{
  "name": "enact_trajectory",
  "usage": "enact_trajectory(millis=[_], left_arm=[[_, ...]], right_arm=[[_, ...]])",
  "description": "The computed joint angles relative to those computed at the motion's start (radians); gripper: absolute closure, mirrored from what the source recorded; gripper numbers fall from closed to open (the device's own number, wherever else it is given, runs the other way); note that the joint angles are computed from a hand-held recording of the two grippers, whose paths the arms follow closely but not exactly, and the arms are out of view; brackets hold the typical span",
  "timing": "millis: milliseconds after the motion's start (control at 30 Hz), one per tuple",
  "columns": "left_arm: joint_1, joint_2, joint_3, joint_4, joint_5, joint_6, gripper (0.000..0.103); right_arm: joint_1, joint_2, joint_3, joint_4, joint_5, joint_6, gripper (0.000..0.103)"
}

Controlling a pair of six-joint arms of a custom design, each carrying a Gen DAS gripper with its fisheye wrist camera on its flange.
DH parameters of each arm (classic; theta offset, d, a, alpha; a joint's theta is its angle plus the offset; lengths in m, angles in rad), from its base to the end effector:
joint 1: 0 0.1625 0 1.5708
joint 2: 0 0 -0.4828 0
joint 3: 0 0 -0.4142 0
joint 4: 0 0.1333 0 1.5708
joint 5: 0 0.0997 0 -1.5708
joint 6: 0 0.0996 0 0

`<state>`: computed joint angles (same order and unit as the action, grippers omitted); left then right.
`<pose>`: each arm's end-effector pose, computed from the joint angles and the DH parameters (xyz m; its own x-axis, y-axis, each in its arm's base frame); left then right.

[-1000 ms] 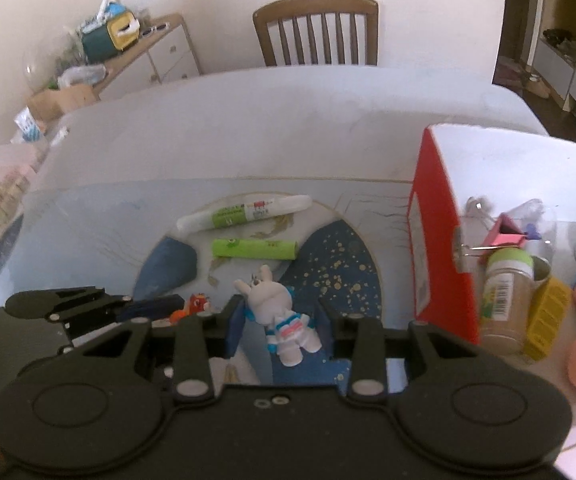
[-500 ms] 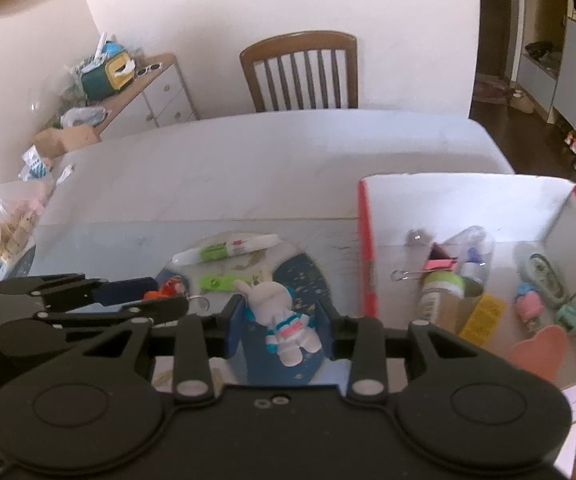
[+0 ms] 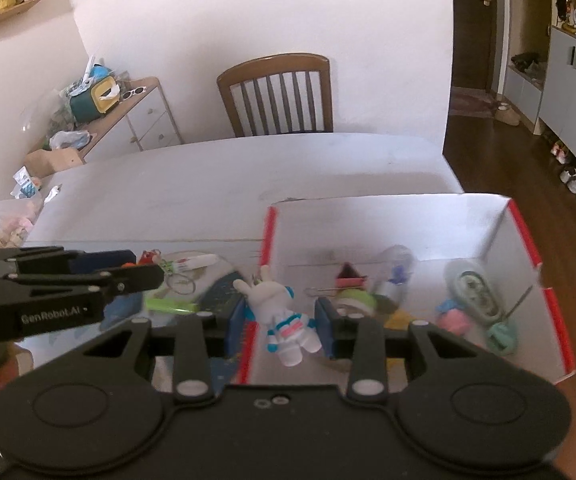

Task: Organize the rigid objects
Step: 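Carry the dragon and rabbit keychains with both tools into the shoebox, then open left tool releasing the dragon keychain while right tool releases the rabbit keychain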

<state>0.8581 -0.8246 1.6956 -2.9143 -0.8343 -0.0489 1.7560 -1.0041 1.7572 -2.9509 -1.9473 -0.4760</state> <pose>-0.3173 -0.6733 0.1798 -0.7880 0.2199 -0.5751 0.5444 0.6853 -0.4838 0.2233 -0.6667 0.2700 -0.7794 -0.3285 0.5335 -0.5696 0.7262 -0.3851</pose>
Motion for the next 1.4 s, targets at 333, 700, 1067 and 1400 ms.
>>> enact_trajectory(millis=[333, 700, 1067, 1400], left_arm=[[-0.033, 0.122, -0.118, 0.051, 0.016, -0.01, 0.064], [-0.031, 0.265, -0.3, 0.161, 0.009, -0.017, 0.064], [-0.001, 0.411, -0.526, 0.308, -0.009, 0.0, 0.064], [0.029, 0.499, -0.659, 0.451, -0.017, -0.015, 0.064]], right_arm=[[-0.083, -0.055, -0.017, 0.028, 0.034, -0.058, 0.066], [-0.149, -0.052, -0.067, 0.053, 0.025, -0.143, 0.066], [-0.171, -0.001, -0.108, 0.092, -0.004, -0.228, 0.066], [-0.174, 0.034, -0.138, 0.133, -0.045, -0.286, 0.066]])
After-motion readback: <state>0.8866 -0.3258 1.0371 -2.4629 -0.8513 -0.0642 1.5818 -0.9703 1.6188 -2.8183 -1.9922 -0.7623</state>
